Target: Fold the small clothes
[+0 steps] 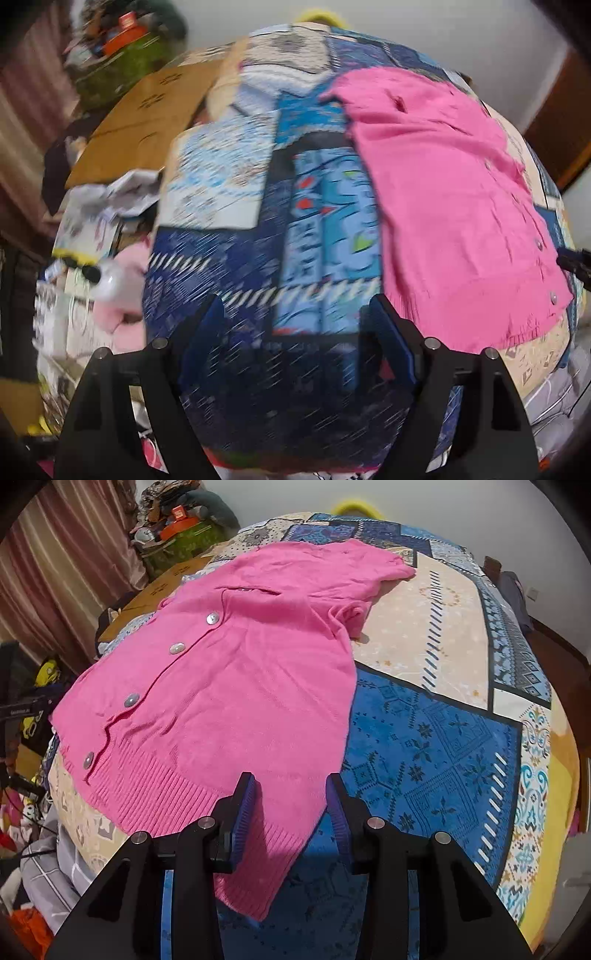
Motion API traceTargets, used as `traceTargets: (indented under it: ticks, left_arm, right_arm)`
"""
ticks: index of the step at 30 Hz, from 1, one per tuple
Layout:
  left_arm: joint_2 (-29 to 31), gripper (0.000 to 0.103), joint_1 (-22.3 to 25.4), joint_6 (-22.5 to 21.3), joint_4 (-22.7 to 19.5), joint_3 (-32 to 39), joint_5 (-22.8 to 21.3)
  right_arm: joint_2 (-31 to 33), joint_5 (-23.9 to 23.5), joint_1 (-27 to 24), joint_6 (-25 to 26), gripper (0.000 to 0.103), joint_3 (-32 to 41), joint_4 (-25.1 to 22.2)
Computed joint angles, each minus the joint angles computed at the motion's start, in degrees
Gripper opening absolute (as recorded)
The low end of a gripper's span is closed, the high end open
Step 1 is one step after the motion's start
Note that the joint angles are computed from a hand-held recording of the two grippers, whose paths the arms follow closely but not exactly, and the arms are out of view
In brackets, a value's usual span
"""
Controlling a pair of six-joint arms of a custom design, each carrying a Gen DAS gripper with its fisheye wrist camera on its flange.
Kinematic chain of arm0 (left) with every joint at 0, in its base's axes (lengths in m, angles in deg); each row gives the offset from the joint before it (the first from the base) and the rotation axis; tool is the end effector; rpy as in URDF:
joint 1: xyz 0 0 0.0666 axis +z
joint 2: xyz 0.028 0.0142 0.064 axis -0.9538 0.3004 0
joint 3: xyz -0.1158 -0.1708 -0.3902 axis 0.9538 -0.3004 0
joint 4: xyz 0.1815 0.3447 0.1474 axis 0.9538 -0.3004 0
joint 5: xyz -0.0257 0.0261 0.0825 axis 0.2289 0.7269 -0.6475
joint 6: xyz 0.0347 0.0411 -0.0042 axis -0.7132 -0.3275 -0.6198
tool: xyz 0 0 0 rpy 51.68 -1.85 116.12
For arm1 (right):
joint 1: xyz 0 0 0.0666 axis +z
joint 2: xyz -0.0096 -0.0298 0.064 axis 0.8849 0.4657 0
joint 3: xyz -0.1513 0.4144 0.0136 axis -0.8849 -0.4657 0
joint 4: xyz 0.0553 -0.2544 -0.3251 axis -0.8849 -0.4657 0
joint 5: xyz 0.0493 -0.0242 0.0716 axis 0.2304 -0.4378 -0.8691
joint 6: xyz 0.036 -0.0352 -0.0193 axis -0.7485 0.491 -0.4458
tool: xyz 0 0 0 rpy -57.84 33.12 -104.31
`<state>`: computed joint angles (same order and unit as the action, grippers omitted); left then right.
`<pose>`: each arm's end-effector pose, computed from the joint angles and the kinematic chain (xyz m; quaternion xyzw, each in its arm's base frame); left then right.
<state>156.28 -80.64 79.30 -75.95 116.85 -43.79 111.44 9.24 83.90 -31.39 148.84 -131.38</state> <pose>0.4762 -0.0634 0.3381 -0.1273 0.9669 0.0143 0.2206 0.5892 0.2443 0.3291 -0.2706 0.9268 0.1662 0.2004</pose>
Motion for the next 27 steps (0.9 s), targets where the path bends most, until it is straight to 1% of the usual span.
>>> traceTargets:
  ticks: [2,5,7,10,11,12,13,15,16,17,19,20,21,22,23,24,27]
  left_arm:
    - [-1.51,0.081,0.68,1.29,1.0,-0.97,1.69]
    - [-2.87,0.081,0.11,1.97,3.25,-1.54,4.08]
    - [-2.57,0.081,-0.7,1.81,4.21,-1.21,6.64]
    - [-0.62,0.081,-2.06,1.65,4.46,-0.36,9.52]
    - [0.15,0.079,-2.47,1.61,4.08,0.09,9.81]
    - [1.04,0.073,-2.9,1.69,3.85,0.32,10.28]
    - [1.58,0.072,-3.2,1.78,3.71,0.39,10.64]
    - [1.28,0.071,-3.97,1.66,5.47,-0.42,9.03]
    - [1.0,0.069,-3.97,1.66,6.03,-0.78,9.42]
    - [0.75,0.064,-3.87,1.72,6.56,-1.16,10.0]
    - [0.13,0.053,-3.94,1.53,7.32,-1.8,10.58]
    - [-0.1,0.039,-3.95,1.16,7.5,-1.95,11.01]
    - [-0.34,0.019,-4.08,0.73,7.4,-1.95,11.38]
    - [-0.45,0.007,-4.12,0.64,7.18,-1.81,11.83]
    - [-0.53,0.005,-4.1,0.73,6.86,-1.47,12.57]
    - [-0.83,0.005,-4.23,0.86,7.02,-1.25,12.2]
    - [-2.38,0.005,-5.02,0.34,7.61,-0.42,9.04]
  right_arm:
    - [-0.93,-0.16,-0.11,-0.36,0.036,-0.76,0.55]
    - [-2.62,-0.76,-0.39,-1.33,0.037,-2.29,1.83]
    - [-3.43,-2.01,-0.72,-2.0,0.044,-3.22,1.97]
    - [-4.04,-2.88,-0.65,-2.02,0.045,-4.41,1.44]
    - [-4.01,-3.19,-0.63,-1.86,0.045,-4.7,0.88]
    - [-3.96,-3.38,-0.59,-1.83,0.045,-4.92,0.62]
    - [-3.89,-3.94,-0.7,-1.82,0.045,-5.24,0.46]
    - [-4.13,-5.47,-0.93,-2.8,0.045,-6.17,1.31]
    - [-4.19,-6.22,-1.05,-3.33,0.045,-6.47,1.6]
    - [-4.22,-6.78,-1.1,-3.57,0.043,-6.68,1.76]
    - [-4.45,-7.86,-1.03,-2.83,0.028,-7.04,1.93]
    - [-4.57,-8.2,-0.97,-2.29,0.022,-7.1,1.93]
    - [-4.62,-8.43,-0.85,-1.9,0.009,-7.01,1.93]
    - [-4.68,-8.82,-0.73,-1.61,0.008,-6.87,1.9]
    - [-4.81,-8.52,-0.57,-1.26,0.008,-6.89,2.11]
    - [-5.19,-8.0,-0.4,-0.92,0.007,-7.05,3.05]
    - [-6.06,-8.51,-0.54,-1.85,0.007,-6.9,4.89]
